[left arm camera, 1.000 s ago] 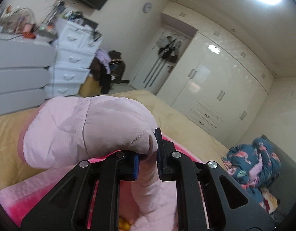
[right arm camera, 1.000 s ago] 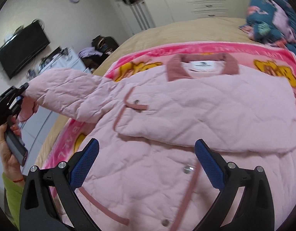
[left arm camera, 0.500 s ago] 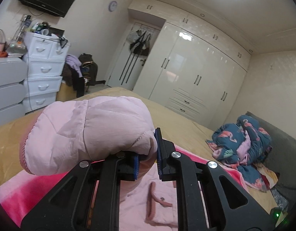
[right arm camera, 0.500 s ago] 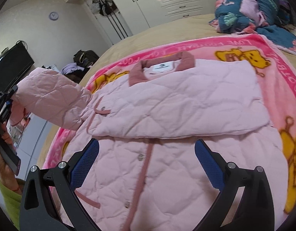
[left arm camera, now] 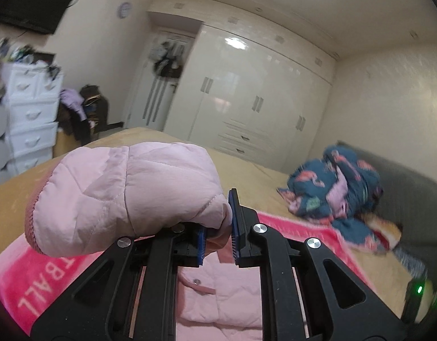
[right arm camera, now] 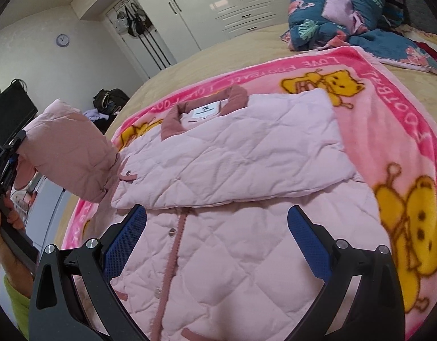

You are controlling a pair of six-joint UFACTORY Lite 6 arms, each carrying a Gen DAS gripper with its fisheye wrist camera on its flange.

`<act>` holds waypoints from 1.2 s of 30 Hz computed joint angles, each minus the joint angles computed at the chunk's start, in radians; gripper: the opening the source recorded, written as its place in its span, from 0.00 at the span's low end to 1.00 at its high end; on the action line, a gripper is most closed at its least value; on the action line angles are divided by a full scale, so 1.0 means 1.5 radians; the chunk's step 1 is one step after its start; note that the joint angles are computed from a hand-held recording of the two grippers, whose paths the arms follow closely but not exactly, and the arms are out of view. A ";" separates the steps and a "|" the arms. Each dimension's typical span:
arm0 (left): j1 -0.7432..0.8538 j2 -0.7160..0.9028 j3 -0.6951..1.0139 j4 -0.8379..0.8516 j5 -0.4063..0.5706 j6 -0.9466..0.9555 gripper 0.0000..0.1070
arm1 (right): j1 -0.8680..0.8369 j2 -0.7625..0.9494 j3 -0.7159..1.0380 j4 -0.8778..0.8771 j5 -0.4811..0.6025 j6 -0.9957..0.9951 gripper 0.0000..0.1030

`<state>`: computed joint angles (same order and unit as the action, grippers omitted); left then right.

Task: Fold large clothes
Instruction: 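Lift the sleeve with the left gripper and fold it across the jacket front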

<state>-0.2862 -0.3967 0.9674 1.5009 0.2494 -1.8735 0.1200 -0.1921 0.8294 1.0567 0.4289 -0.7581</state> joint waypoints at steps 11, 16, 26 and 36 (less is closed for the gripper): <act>-0.129 0.210 0.046 0.206 -0.041 -0.116 0.07 | -0.124 -0.027 -0.033 0.038 0.055 -0.058 0.96; -0.171 0.296 0.079 0.145 -0.044 -0.022 0.09 | -0.169 -0.023 -0.042 0.063 0.078 -0.087 0.96; -0.215 0.425 0.113 -0.149 -0.034 0.340 0.11 | -0.214 -0.015 -0.055 0.085 0.111 -0.107 0.96; -0.265 0.467 0.142 -0.216 0.049 0.479 0.14 | -0.218 0.028 0.017 0.064 0.143 -0.065 0.96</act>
